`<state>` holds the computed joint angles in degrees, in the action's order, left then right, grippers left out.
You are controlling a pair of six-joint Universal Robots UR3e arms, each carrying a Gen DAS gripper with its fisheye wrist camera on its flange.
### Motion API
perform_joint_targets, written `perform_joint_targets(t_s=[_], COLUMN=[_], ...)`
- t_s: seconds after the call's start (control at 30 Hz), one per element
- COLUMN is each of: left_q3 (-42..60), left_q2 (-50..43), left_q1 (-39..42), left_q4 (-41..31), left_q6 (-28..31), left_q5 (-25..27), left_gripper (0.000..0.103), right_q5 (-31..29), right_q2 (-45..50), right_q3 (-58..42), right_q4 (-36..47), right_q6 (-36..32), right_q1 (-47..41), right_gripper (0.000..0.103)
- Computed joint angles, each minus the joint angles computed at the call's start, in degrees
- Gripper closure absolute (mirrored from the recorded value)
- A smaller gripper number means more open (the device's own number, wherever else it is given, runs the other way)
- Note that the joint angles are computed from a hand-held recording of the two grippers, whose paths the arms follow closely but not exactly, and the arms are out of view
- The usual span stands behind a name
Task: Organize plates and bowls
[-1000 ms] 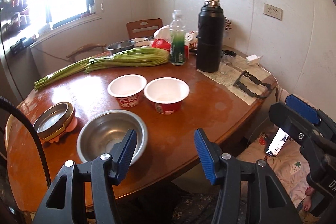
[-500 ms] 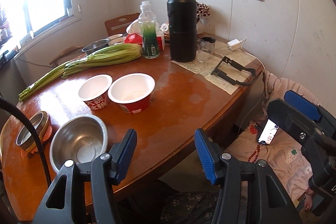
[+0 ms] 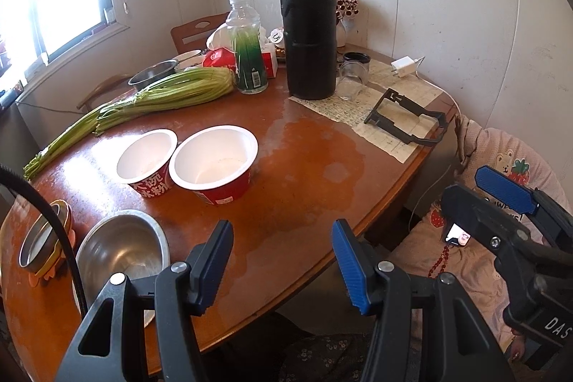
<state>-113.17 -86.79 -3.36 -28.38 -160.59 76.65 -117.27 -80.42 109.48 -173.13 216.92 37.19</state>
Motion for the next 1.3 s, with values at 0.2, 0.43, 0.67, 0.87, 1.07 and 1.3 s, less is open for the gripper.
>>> perform_joint_targets(t_s=[0.2, 0.43, 0.67, 0.87, 1.07, 1.3], left_q3=[4.89, 10.97, 18.84, 25.66, 30.48, 38.92], left_q2=[-4.17, -9.70, -16.54, -21.51, -24.91, -29.45], left_q1=[2.51, 6.03, 9.21, 11.54, 12.35, 12.79], left_q4=[-1.90, -3.92, -8.62, -15.02, -19.31, -27.71], left_q6=[0.04, 0.04, -0.61, -0.69, -1.22, -1.19], left_q5=[-0.75, -1.21, -3.44, -6.49, -7.85, -10.60], left_gripper=[0.046, 0.046, 0.046, 0.046, 0.046, 0.047], right_q5=[3.94, 9.68, 15.36, 17.12, 18.46, 19.63], right_q2=[4.59, 12.23, 20.25, 27.15, 30.60, 35.02], right_q3=[-5.56, -15.00, -27.72, -39.73, -45.76, -54.41], right_q4=[1.05, 3.84, 10.49, 18.53, 23.38, 30.77], right_q6=[-1.58, -2.99, -5.29, -7.82, -9.31, -11.55], right_q1=[-2.84, -5.84, -9.15, -10.16, -11.25, -12.36], right_gripper=[0.030, 0.030, 0.030, 0.030, 0.030, 0.030])
